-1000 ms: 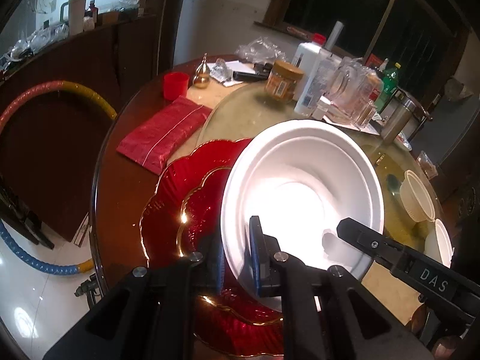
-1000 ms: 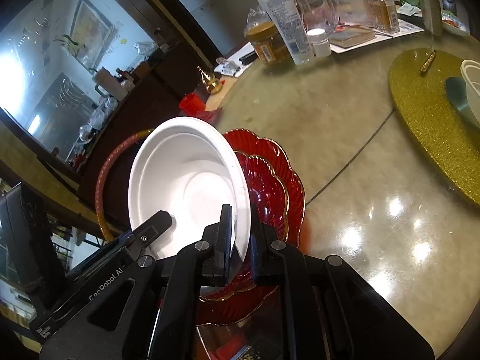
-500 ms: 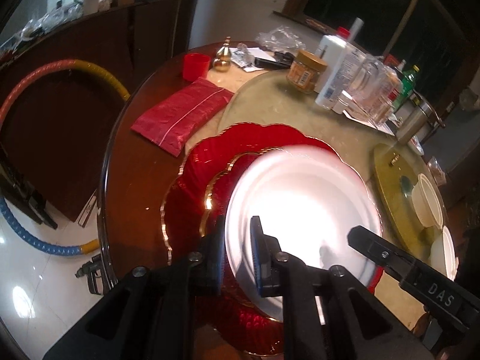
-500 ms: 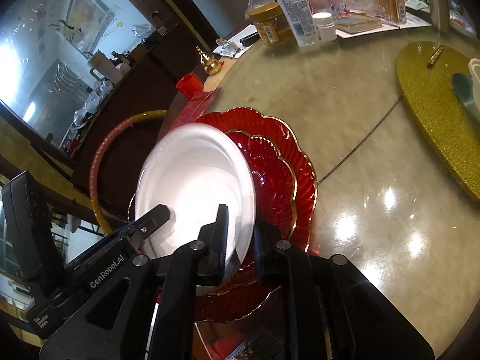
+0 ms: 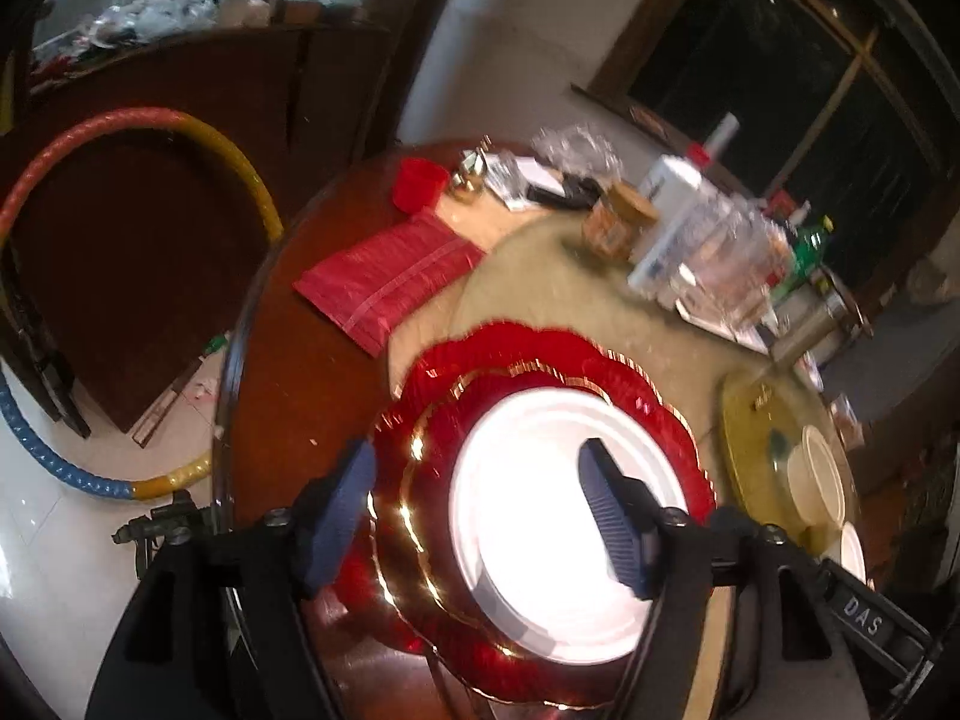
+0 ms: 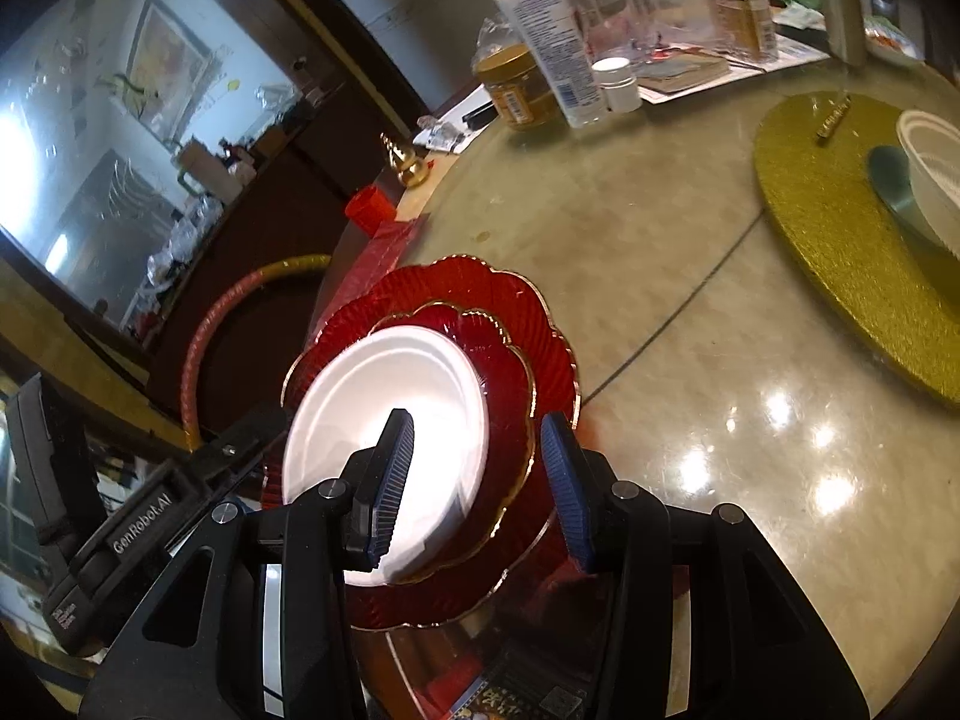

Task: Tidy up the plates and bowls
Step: 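Lower the white bowls onto the red plates and open both tools, then move both open tools back toward the remaining white foam bowls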

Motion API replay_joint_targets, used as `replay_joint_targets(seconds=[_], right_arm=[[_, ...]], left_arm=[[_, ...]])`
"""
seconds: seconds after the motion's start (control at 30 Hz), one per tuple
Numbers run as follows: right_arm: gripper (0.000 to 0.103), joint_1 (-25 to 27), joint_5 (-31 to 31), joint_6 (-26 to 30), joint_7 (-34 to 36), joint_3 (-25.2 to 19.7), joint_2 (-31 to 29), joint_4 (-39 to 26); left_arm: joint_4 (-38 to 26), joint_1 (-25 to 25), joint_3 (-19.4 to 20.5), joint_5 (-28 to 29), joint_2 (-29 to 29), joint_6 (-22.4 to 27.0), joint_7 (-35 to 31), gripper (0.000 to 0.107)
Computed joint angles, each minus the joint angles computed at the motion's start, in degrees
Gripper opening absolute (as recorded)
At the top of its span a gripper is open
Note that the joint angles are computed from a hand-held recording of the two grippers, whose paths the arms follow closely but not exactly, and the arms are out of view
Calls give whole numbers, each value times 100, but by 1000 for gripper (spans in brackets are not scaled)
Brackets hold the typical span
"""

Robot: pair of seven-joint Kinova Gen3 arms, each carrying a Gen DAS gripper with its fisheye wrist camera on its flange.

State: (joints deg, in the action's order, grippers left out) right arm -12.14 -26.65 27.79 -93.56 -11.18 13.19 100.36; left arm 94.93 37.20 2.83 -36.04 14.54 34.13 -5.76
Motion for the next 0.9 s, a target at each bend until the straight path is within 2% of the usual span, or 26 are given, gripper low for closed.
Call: replay_joint_targets(seconds=[0.03, 0.13, 0.2, 0.23, 0.3, 0.33, 0.43, 0.57, 0.67, 0.8, 0.9], right_arm=[[47, 83, -120, -38, 94, -47, -31, 58], [65, 209, -675, -169, 558, -31, -155, 269], [69, 469, -1141, -226, 957, -181, -238, 413], [72, 539, -1374, -209, 1169, -179, -270, 461], [77, 695, -1840, -140, 1565, -169, -326, 565], [81, 826, -2073, -58, 1749, -198, -330, 597], [81, 1456, -2773, 278, 2312, -474, -356, 729], [81, 1401, -3535, 626, 2902, 189, -719, 1140], [81, 1609, -3968, 984, 3246, 628, -1020, 1501], [81, 1685, -3860, 1071, 3099, 1212, -1480, 1899], [81, 1775, -3675, 1146, 2992, 1606, -1775, 2166]], left_arm=[[9, 236, -215, -174, -24, 35, 233, 76], [24, 1032, -943, -732, -55, 103, 932, 80], [-21, 1563, -1353, -1198, -4, 230, 1398, 81], [-48, 1743, -1453, -1431, 30, 274, 1626, 81], [-126, 1819, -1333, -1861, 88, 329, 1827, 82], [-168, 1705, -1124, -1987, 104, 354, 1816, 82], [-436, 1203, -348, -2048, 236, 342, 1349, 83], [-909, 551, 614, -1738, 526, 222, 417, 83], [-1302, 54, 1410, -1439, 813, 231, -282, 83], [-1840, -497, 2472, -1109, 1287, 374, -1214, 83], [-2315, -801, 3269, -917, 1685, 705, -1913, 83]])
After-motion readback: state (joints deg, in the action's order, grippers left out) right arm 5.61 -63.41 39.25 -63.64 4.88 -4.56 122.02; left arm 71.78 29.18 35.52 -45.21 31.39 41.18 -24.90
